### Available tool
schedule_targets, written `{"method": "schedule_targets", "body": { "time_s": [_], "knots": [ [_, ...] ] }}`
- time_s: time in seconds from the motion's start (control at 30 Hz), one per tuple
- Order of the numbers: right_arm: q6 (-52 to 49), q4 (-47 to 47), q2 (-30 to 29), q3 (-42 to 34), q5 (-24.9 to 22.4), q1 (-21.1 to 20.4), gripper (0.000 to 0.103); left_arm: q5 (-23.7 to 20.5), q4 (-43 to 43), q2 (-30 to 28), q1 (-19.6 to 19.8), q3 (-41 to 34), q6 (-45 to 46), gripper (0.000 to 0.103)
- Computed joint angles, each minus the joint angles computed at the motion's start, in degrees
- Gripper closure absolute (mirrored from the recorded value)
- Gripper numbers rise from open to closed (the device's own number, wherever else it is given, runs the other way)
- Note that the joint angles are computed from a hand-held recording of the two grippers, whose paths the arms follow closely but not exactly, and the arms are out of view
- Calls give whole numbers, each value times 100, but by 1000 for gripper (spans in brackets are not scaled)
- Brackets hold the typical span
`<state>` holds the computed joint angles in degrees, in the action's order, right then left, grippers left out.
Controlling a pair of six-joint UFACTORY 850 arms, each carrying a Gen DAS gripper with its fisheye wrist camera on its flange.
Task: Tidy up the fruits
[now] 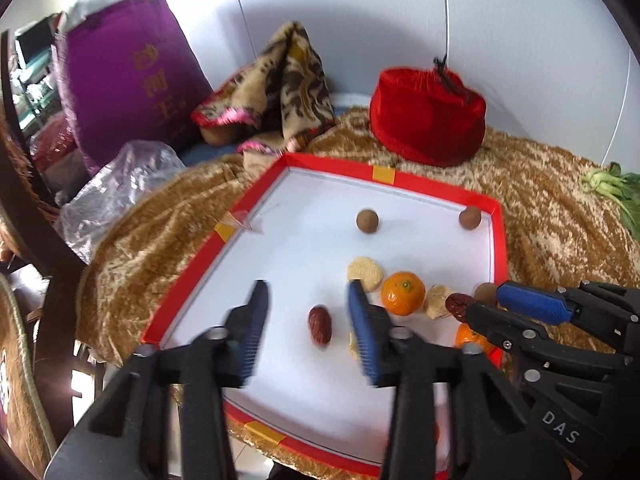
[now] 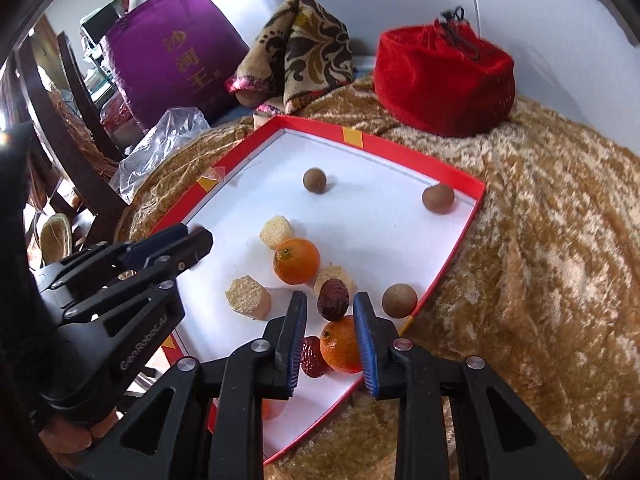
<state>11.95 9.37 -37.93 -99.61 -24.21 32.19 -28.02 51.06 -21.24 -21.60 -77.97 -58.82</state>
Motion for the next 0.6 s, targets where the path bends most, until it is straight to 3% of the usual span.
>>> {"method": "schedule_targets", "body": {
  "time_s": [0.1, 0.17, 0.33, 0.6],
  "knots": [
    [1218, -1500, 234, 223, 162, 166, 62, 276, 1252, 414, -83, 463, -1426, 32],
    [2100, -2621, 460, 468, 287, 290, 61, 148, 2118, 606, -162, 668, -2329, 19],
    [3993, -4692, 962, 992, 392, 499, 51, -379, 3598, 983, -354, 1148, -3744, 16],
    [6724, -7595, 1716, 1797, 227, 857, 39, -532, 4673, 1624, -420, 1890, -5198, 11]
  ]
}}
